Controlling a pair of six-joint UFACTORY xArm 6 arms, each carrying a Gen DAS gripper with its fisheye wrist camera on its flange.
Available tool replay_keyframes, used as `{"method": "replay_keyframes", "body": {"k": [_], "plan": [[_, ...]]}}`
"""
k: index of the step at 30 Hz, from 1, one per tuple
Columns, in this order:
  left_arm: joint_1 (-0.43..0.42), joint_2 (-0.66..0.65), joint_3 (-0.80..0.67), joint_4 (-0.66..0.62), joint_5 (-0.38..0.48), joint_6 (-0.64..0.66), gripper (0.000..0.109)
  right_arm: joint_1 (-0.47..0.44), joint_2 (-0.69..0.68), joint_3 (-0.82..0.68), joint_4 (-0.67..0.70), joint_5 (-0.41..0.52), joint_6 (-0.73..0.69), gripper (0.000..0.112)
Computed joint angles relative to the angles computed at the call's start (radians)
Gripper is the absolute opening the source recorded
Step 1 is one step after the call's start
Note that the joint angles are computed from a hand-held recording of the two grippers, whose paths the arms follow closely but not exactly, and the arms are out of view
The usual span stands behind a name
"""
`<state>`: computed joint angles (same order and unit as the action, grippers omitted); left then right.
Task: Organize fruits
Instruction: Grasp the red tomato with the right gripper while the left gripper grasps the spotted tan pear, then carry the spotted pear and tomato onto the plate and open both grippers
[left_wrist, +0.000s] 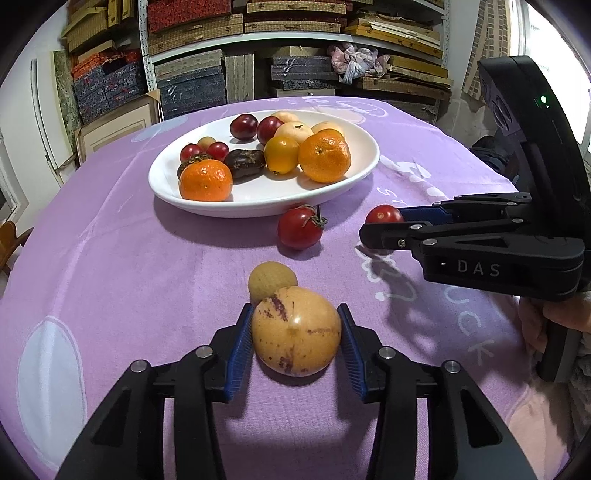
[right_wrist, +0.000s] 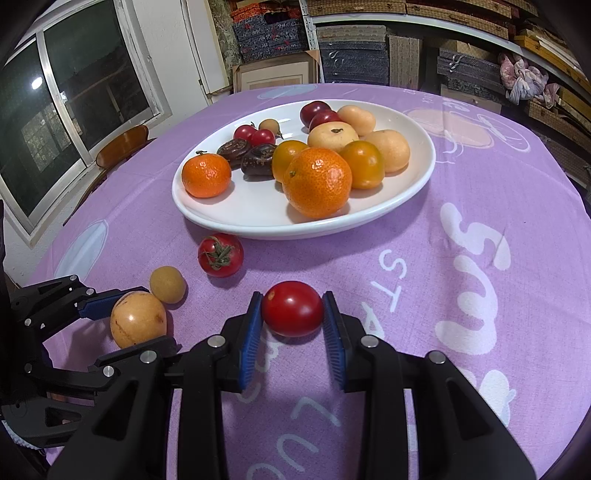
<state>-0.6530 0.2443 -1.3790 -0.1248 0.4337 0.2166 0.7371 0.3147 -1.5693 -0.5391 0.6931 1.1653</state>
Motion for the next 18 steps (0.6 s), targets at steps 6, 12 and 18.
{"method": "replay_keyframes", "body": {"k": [6, 12, 18], "plan": [[-0.006, -0.028, 0.049, 0.080, -0.085, -0.055, 0.045, -0.001, -0.002, 0.003, -0.007, 0.001, 0.009, 0.032], [0.012, -0.052, 0.044, -0.037, -0.089, 0.017, 0.045, 0.007, -0.055, 0.052, -0.059, -0.012, 0.075, 0.032], [0.060, -0.078, 0.043, 0.074, -0.125, -0.057, 0.045, 0.028, -0.151, 0.135, -0.189, -0.005, 0.237, 0.032]]}}
